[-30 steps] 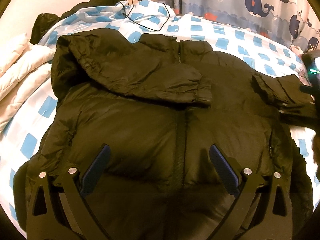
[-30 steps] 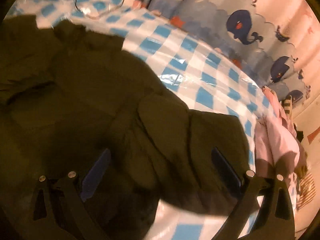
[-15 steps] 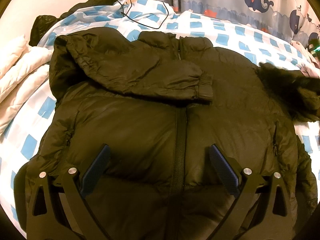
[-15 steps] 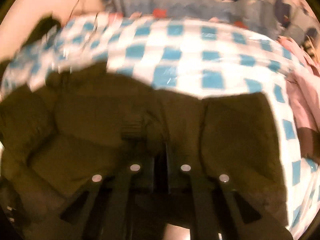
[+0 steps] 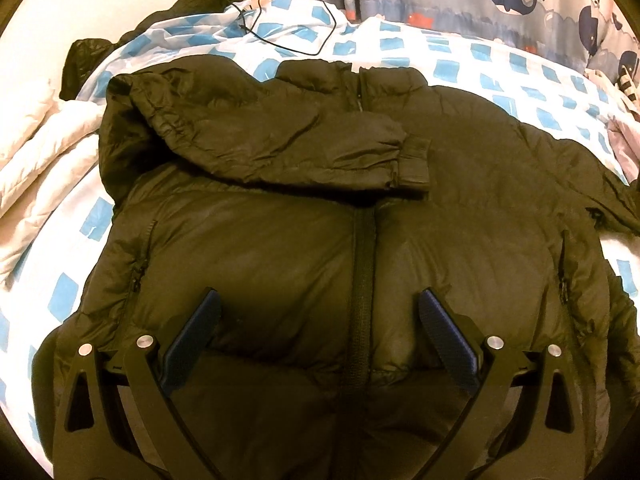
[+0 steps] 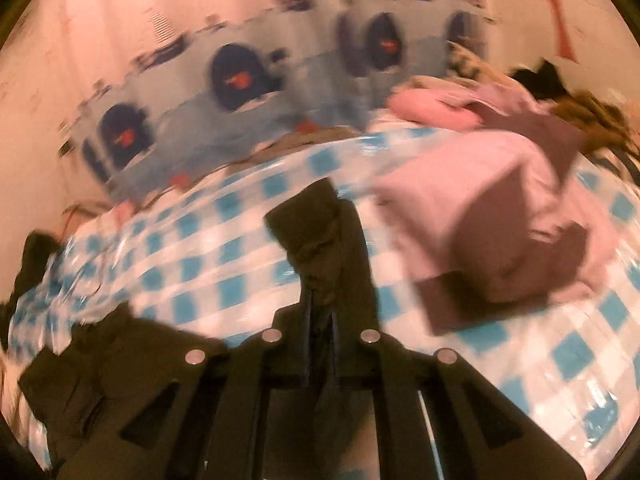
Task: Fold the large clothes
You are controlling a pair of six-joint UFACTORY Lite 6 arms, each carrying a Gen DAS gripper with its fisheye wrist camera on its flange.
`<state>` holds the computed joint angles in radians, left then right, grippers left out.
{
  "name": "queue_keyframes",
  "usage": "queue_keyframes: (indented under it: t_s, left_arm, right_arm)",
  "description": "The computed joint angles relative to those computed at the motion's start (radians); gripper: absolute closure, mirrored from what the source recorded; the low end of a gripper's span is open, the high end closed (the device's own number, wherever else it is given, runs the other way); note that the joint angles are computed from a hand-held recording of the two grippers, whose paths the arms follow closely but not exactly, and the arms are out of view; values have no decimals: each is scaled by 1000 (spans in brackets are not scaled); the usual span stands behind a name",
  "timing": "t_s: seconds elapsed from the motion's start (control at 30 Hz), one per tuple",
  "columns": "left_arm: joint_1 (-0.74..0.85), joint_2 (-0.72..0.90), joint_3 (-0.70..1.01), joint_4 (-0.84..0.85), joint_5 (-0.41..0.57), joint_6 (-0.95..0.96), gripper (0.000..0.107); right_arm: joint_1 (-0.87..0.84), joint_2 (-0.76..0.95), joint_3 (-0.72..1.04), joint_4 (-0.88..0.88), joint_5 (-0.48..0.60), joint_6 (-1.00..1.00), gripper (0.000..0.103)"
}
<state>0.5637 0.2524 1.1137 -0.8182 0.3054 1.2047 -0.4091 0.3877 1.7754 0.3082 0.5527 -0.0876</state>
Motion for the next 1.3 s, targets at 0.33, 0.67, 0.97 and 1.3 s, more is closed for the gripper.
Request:
queue_keyframes:
  t_s: [0.33,0.67,0.97,1.3]
  left_arm:
    - [-10,-1,-13,-7,-24,18,12]
    - [99,-12,75,-208,148,284,12]
    - [23,51,259,-322,137,725,12]
    - [-184,369,503,219,1,475,23]
  right_arm:
    - [-339,18,-299,12,-62,29,63]
    - [-61,-654,-967,626,-43,-510,33]
    - [638,-587,-1049,1234,-125,-643,30]
    - [629,-510,-1109,1375,-106,-752,30]
